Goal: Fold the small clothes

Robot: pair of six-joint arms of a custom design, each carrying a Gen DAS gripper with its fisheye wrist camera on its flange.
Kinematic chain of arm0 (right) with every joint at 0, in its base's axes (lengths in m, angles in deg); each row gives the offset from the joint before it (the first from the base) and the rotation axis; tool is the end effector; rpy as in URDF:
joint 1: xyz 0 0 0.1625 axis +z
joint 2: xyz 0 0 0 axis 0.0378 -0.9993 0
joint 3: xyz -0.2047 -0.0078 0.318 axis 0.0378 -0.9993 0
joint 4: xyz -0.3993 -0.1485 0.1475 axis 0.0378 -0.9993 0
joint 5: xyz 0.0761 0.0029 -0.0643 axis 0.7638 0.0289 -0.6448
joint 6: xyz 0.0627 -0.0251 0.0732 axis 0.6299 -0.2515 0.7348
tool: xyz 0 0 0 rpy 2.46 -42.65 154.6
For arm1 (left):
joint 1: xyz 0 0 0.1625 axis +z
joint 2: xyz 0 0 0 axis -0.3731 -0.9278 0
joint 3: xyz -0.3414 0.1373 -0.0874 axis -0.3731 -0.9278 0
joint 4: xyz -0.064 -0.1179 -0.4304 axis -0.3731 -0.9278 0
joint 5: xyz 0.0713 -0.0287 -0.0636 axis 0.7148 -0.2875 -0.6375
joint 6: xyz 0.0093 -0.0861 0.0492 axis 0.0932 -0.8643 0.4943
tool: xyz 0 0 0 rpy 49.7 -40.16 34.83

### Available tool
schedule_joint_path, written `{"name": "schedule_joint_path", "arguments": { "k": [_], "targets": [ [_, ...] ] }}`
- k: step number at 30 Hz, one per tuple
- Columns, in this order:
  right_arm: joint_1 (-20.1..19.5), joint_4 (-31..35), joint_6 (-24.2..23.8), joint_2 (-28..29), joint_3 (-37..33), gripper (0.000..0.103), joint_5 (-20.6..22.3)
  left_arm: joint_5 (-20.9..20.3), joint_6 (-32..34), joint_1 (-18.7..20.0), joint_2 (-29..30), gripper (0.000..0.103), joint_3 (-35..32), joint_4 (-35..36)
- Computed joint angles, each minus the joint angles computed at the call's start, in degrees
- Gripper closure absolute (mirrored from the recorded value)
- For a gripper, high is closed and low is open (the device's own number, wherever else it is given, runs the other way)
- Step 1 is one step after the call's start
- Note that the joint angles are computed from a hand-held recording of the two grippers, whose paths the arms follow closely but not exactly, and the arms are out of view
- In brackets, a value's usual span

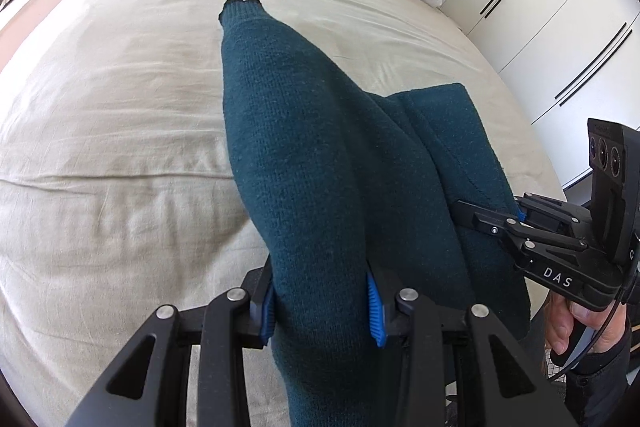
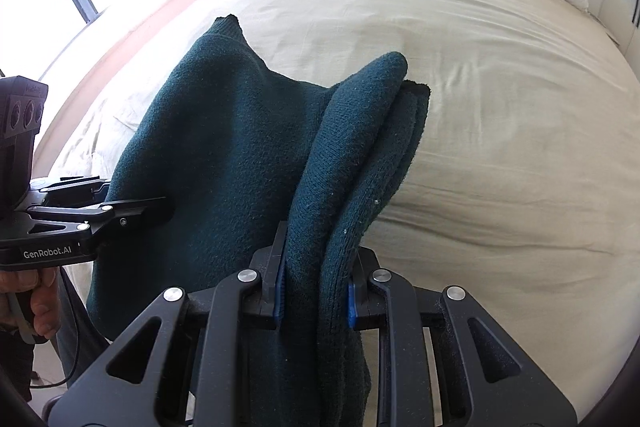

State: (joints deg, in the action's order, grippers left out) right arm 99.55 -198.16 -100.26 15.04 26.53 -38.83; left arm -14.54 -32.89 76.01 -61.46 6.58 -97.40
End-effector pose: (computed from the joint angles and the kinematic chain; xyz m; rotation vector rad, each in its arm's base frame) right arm 0.2557 -0.7668 0.1992 0.9037 -2.5306 0.2987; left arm -0.2719 -0.7017 0.1503 0.0977 2.6389 -0.6800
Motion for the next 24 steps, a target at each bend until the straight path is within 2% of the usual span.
{"name": "schedule_joint_path", "arguments": {
  "k": [4, 6, 8, 11, 14, 16, 19, 21, 24],
  "targets": [
    [-1.26, 0.90, 1.91, 1.66, 0.08, 0.083, 0.51, -1.92, -1.09, 1.84, 0.26, 0.063, 1.38, -0.47],
    [-2.44, 1.08, 3.30, 2.88, -0.67, 0.082, 1.20, -2.60, -0.05, 2.56, 0.18, 0.060, 2.96, -3.49],
    [-4.04, 2.99, 6.22, 3.70, -2.04, 0.081, 4.56, -5.04, -0.07, 3.71, -0.65, 0.055, 4.99, -7.24],
    [-7.53, 2.76, 10.11, 1.05, 2.42, 0.075, 12.38, -8.25, 0.50, 5.05, -2.18, 0.049, 7.99, -11.75],
    [-10.38, 4.95, 14.59, 0.66, 2.23, 0.059, 18.87, -10.75, -0.33, 6.21, -3.55, 0.040, 11.06, -15.72],
    [-12.55, 5.24, 17.34, -0.12, 3.26, 0.059, 24.30, -12.40, -1.28, 6.82, -5.44, 0.039, 14.62, -19.24],
    [-14.31, 4.05, 20.60, -1.78, 5.47, 0.059, 28.47, -11.52, -2.38, 6.22, -6.86, 0.039, 16.68, -20.15],
    [-14.30, 2.80, 21.17, -2.60, 6.25, 0.058, 27.91, -8.90, -3.81, 4.88, -8.75, 0.039, 18.41, -19.24],
    [-13.85, -0.74, 21.16, -6.17, 10.10, 0.058, 25.39, -1.89, -4.89, 2.26, -10.84, 0.040, 19.22, -17.05]
  ]
}}
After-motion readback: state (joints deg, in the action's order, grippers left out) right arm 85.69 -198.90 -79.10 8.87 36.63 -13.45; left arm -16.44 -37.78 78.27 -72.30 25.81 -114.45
